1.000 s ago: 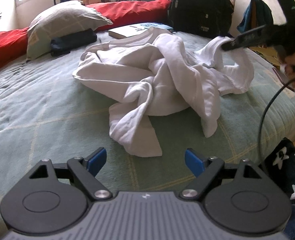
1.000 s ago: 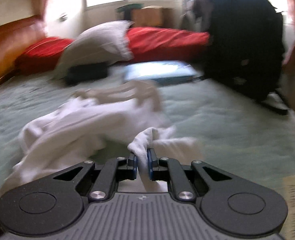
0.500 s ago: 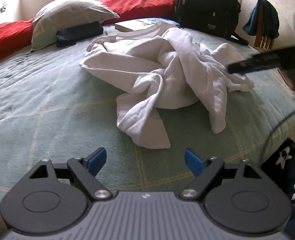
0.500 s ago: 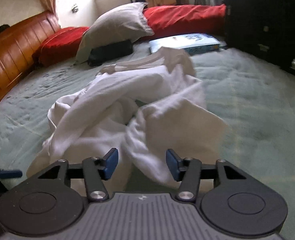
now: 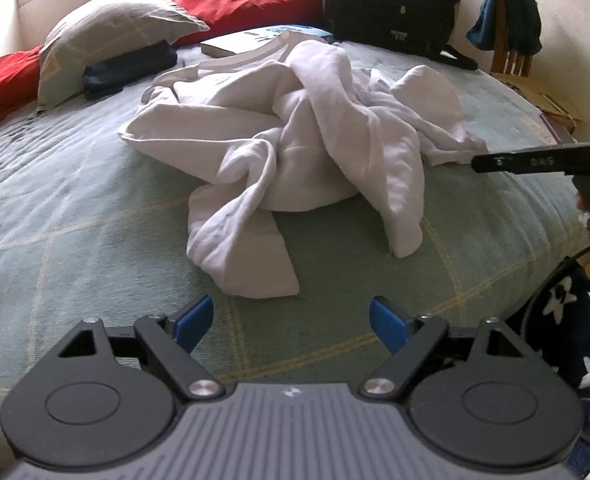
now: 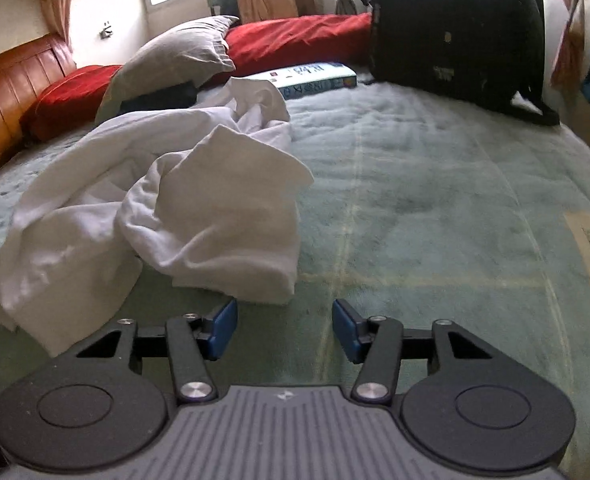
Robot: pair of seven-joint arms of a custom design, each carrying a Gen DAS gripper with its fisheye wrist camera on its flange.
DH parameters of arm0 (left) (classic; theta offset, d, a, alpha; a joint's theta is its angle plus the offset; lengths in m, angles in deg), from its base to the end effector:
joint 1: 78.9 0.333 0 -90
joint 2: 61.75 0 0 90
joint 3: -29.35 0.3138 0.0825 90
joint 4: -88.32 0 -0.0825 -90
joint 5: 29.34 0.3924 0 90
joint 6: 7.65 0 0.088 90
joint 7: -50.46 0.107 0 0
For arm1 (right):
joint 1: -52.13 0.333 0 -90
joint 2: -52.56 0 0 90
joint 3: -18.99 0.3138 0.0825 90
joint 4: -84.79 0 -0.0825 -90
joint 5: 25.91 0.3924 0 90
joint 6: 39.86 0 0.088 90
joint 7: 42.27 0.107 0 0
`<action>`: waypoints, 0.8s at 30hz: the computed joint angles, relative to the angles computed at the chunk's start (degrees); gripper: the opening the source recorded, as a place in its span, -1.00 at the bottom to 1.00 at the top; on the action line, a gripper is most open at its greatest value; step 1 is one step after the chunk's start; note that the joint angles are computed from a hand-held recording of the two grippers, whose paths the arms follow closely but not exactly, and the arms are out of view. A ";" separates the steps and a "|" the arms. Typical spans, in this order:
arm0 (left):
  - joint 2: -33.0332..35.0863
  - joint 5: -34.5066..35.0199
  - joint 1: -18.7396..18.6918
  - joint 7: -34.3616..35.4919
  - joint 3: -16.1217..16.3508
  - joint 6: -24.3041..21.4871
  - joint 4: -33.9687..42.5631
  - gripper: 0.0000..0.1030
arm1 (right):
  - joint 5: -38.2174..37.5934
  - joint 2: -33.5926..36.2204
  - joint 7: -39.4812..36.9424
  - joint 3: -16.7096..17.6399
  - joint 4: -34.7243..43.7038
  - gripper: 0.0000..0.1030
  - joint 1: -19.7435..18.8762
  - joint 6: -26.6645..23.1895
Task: Fold clothes
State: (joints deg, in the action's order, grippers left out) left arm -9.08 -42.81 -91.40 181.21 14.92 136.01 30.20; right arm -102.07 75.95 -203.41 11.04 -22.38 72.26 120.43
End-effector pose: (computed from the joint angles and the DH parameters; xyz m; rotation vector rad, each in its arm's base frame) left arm 0.7733 -0.2937 0.3651 -0.9388 2.5862 -0.9215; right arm 0.6321 0.1898 0.3193 -1.2644 2.0782 -0.8186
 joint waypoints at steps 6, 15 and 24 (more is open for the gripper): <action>0.44 1.89 -1.35 -2.34 1.54 0.10 1.07 0.66 | -5.91 3.66 6.66 -2.00 4.77 -0.34 -0.35 3.31; 1.25 3.18 -2.07 -2.38 1.15 -0.28 2.04 0.66 | -4.65 -5.67 4.57 -0.48 -3.83 -0.79 -0.61 -9.45; -0.11 2.60 -1.68 -1.24 0.60 1.04 -0.42 0.66 | -5.93 -13.09 5.84 4.90 -10.09 -0.78 -3.74 -20.51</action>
State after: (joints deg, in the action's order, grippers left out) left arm -9.19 -40.21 -93.08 179.96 15.52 137.05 29.79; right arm -108.00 62.86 -197.57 15.94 -32.47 68.52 99.92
